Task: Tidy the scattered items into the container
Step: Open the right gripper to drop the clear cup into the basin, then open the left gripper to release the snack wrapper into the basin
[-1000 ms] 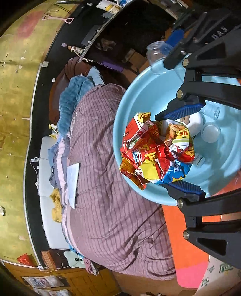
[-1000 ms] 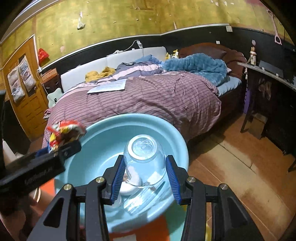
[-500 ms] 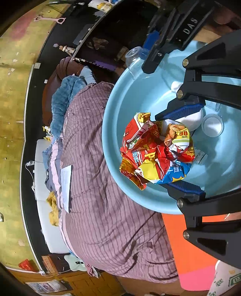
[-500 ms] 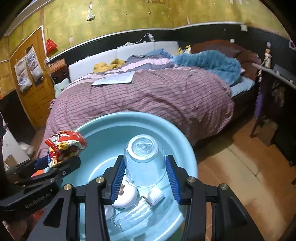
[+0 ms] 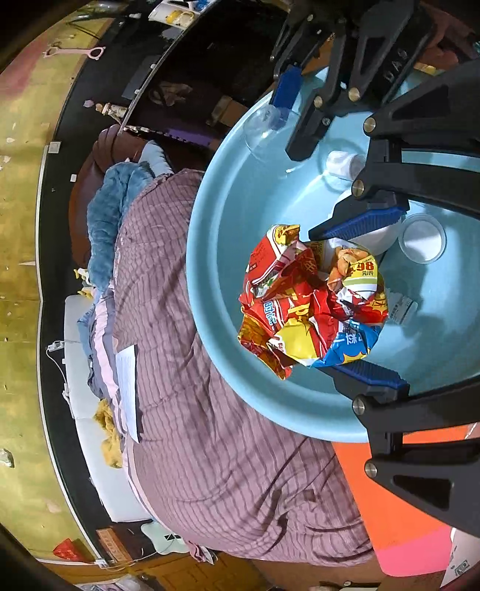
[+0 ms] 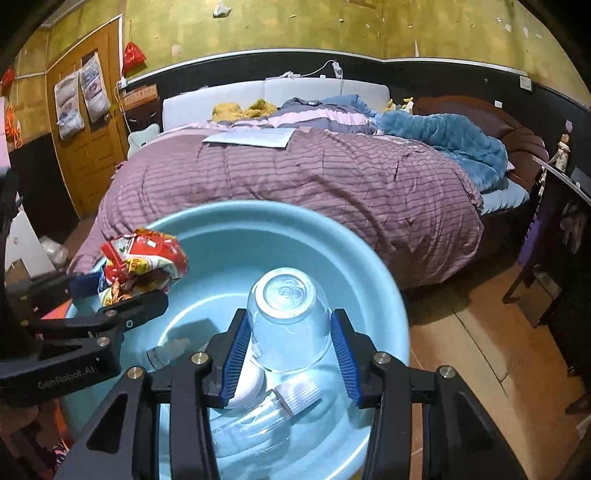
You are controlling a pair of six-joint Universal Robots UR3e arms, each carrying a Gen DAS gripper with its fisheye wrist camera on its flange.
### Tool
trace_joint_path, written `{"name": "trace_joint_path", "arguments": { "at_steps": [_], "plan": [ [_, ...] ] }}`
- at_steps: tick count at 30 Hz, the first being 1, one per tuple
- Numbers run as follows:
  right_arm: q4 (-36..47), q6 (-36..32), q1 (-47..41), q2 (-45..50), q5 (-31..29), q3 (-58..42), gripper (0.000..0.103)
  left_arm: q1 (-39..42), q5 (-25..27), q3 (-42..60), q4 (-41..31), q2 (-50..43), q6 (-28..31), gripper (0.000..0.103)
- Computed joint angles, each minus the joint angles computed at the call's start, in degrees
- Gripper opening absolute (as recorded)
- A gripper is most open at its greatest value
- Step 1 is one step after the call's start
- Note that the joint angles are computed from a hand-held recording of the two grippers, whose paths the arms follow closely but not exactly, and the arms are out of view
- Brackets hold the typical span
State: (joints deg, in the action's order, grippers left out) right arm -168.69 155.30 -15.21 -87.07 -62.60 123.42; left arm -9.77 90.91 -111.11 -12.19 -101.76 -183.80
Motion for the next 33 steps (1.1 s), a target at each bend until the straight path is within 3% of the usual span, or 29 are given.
{"name": "trace_joint_path", "arguments": {
  "at_steps": [12,17,21,26,33],
  "plan": [
    [-3.1,1.3,3.7,2.0,-7.0,0.0,0.051,-0.5,1.2,-0.4,-0.1,-0.1,1.3,0.064],
    [-3.6,1.8,3.3,1.4,-6.9,0.5,0.053,-0.5,1.1,-0.6,0.0,0.0,1.3,0.064],
    [-3.7,2.4,3.5,0.9,-7.3,0.3,0.061,-0.3,1.0,-0.5,-0.2,0.0,1.6,0.064],
    [-4.8,4.0,2.6,-1.2,-5.9,1.5,0.061,-0.8,1.5,0.6,-1.2,-0.4,2.1,0.064],
    [-6.0,8.6,-0.4,-9.4,-2.2,5.9,0.065,-3.3,3.0,9.9,-11.6,-4.8,3.4,0.064]
  ]
}}
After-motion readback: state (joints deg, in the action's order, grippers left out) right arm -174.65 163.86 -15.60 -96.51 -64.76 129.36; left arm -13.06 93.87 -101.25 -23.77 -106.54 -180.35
